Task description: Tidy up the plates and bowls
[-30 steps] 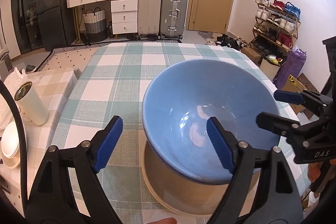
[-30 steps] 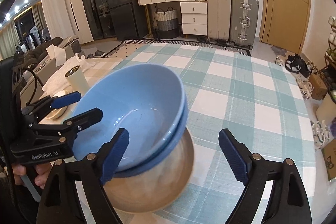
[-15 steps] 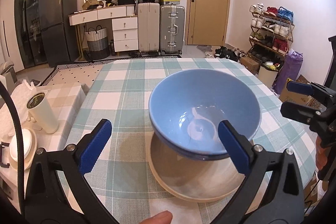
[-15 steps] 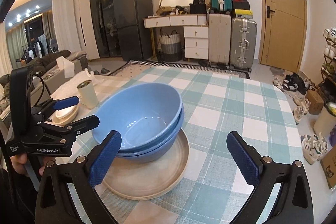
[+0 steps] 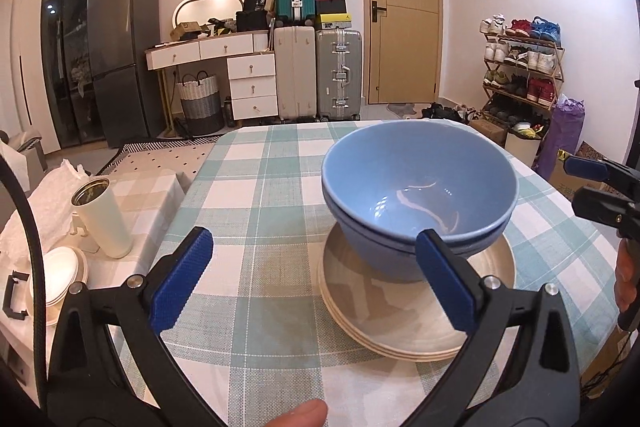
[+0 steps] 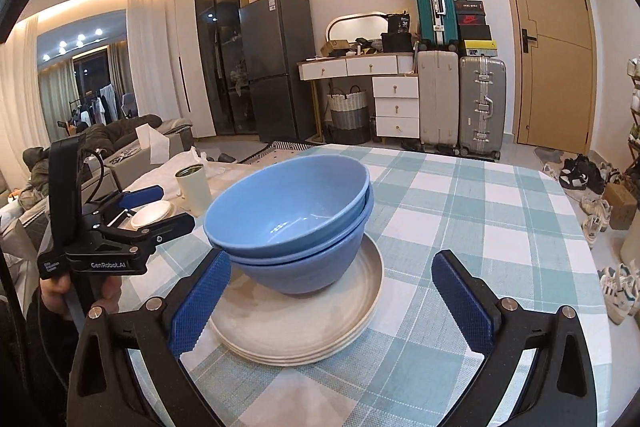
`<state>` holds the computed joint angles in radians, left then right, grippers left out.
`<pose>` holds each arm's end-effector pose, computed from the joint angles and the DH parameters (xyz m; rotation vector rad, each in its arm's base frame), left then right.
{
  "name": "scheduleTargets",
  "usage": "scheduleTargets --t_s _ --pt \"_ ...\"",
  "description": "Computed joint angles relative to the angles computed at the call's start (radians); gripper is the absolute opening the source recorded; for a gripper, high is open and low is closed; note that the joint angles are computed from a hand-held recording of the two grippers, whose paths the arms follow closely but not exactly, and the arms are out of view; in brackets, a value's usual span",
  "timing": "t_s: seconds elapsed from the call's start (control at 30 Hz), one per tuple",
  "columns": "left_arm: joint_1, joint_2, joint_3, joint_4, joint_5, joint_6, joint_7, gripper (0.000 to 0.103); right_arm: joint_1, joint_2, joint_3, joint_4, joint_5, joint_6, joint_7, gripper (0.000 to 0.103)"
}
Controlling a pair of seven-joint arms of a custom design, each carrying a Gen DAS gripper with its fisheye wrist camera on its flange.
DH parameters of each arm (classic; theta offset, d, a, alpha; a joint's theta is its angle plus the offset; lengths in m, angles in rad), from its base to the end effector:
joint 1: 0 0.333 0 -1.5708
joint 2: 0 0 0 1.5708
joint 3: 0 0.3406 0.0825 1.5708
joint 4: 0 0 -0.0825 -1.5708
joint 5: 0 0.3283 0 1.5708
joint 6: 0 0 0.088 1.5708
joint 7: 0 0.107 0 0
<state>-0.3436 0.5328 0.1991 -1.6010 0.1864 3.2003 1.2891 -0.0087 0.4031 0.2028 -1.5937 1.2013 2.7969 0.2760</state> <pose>0.6833 -0.1539 0.5064 -1.4639 1.6886 -0.9959 0.6667 0.0610 0.5158 -1.7648 1.1317 -0.5049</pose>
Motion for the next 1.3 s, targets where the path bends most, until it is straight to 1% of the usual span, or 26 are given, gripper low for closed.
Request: scheduleTargets --t_s 0.07,0.13,0.23,0.3,0.43,0.53,0.73,0.8,0.9,1.0,1.17,1.3 --pt "0.014 0.006 -0.013 -0.009 -0.002 0.031 0.006 0.101 -0.013 0.001 0.014 -0.011 0.040 -0.002 -0.045 0.102" --pt "0.004 0.010 0.002 -0.019 -0.014 0.053 0.011 0.101 -0.014 0.008 0.012 -0.011 0.055 -0.015 -0.063 0.102" --pt "0.014 0.020 -0.012 -0.020 -0.036 0.071 0.038 0.101 -0.019 0.016 0.018 -0.014 0.109 -0.021 -0.123 0.102" --pt "0.012 0.027 -0.012 -0.027 -0.053 0.092 0.058 0.101 -0.017 0.020 0.015 -0.015 0.144 -0.025 -0.158 0.102" --pt "0.015 0.042 -0.024 -0.029 -0.089 0.107 0.103 0.101 -0.006 0.020 0.004 -0.027 0.191 -0.025 -0.216 0.102" --pt "0.042 0.052 -0.065 -0.024 -0.112 0.125 0.134 0.101 0.006 0.016 -0.007 -0.037 0.212 -0.024 -0.247 0.102" --pt "0.065 0.066 -0.107 -0.031 -0.163 0.178 0.193 0.101 0.020 0.004 -0.025 -0.059 0.280 -0.034 -0.325 0.102" --pt "0.085 0.072 -0.136 -0.030 -0.175 0.195 0.209 0.101 0.027 0.003 -0.034 -0.061 0.289 -0.037 -0.333 0.102" --pt "0.091 0.077 -0.147 -0.026 -0.198 0.200 0.233 0.101 0.033 0.001 -0.042 -0.067 0.312 -0.043 -0.353 0.102" --pt "0.110 0.085 -0.174 -0.023 -0.208 0.214 0.249 0.101 0.038 0.004 -0.050 -0.067 0.318 -0.049 -0.358 0.102" --pt "0.135 0.097 -0.205 -0.009 -0.218 0.211 0.263 0.101 0.043 0.003 -0.055 -0.070 0.333 -0.050 -0.377 0.102" --pt "0.143 0.100 -0.214 -0.005 -0.221 0.214 0.271 0.101 0.047 -0.001 -0.057 -0.078 0.357 -0.050 -0.413 0.102"
